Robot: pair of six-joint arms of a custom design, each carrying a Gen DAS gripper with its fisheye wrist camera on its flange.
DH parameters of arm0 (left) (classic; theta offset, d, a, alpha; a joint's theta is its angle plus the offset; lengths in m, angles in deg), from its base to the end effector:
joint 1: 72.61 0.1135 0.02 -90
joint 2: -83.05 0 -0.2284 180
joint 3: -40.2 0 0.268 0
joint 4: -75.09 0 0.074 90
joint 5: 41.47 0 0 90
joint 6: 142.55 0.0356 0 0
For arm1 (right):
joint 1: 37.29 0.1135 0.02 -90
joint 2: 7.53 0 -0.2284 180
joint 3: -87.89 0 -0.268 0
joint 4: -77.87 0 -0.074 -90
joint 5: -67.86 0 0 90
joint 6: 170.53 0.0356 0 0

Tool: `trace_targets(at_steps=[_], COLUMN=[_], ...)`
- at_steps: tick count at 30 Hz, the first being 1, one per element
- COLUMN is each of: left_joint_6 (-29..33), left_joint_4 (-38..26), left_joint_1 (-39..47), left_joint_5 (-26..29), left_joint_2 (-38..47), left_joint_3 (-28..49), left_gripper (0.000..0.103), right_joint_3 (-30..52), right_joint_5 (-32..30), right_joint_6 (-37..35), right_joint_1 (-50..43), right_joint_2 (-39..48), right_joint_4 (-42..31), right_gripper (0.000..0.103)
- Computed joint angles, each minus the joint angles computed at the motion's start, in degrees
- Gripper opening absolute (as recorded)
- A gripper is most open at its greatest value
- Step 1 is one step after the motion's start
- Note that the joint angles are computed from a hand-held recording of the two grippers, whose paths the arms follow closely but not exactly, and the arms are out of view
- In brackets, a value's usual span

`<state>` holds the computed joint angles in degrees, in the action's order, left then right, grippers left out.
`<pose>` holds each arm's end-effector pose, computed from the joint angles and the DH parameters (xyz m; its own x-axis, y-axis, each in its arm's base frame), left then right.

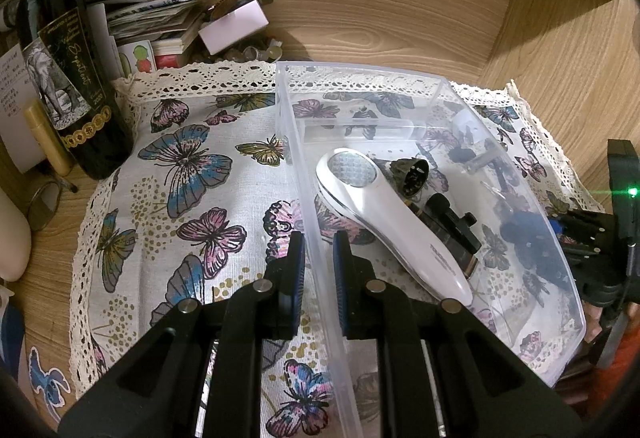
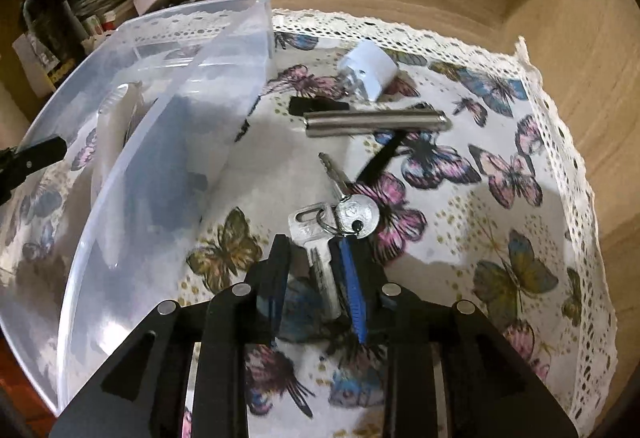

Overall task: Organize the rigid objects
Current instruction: 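Grasp the ring of keys with the right gripper, then carry the keys into the box with the right gripper and release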

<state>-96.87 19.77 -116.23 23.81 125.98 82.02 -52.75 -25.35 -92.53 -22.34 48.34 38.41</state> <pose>0.1402 -0.1131 0.1753 -0.7524 -0.1596 -0.6391 -0.0929 0.9862 -0.1370 0.2025 0.0561 0.1356 -0.7233 -0.4080 -0.5570 -0.4480 0.8912 -0.0710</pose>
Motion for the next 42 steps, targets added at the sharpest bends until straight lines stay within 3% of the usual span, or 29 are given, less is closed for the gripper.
trace_targets(at_steps=[8,15,21,23,25,27,33,42], left_joint_6=[0.03,0.18,0.24,0.24,0.44,0.56,0.90,1.12], left_joint_4=[0.01,0.18,0.14,0.14,0.17,0.21,0.32,0.27], left_joint_1=[0.02,0.24,0.27,0.27,0.43,0.63,1.03,1.14], left_joint_5=[0.03,0.14,0.14,0.14,0.23,0.30,0.55,0.47], left_joint_2=[0.02,0.13,0.16,0.16,0.05,-0.02,-0.17,-0.11], left_joint_3=[0.01,0.03,0.06,0.06,-0.02,-0.09,-0.23,-0.22], left_gripper=[0.014,0.014,0.014,0.014,0.014,0.014,0.014,0.014], right_joint_3=[1.81,2.48,3.05,4.57,4.57,4.38,0.52,-1.86], right_joint_5=[0.28,-1.18,0.60,-1.70,-2.19,-2.42,0.10,-2.31], right_joint_6=[-1.73,-1.52,-1.72,-1.28,-1.65,-2.56,-2.13,-1.94], right_joint_1=[-0.46,-3.36,-1.01,-2.38,-3.04,-3.31,-1.81,-3.96], right_joint_2=[0.45,1.38,7.65,10.27,10.66,9.93,4.22,-8.03], right_joint_4=[-1.12,-0.24,5.36,5.97,6.92,6.74,6.99,0.95], right_gripper=[0.026,0.051,0.058,0.058,0.048,0.028,0.027,0.027])
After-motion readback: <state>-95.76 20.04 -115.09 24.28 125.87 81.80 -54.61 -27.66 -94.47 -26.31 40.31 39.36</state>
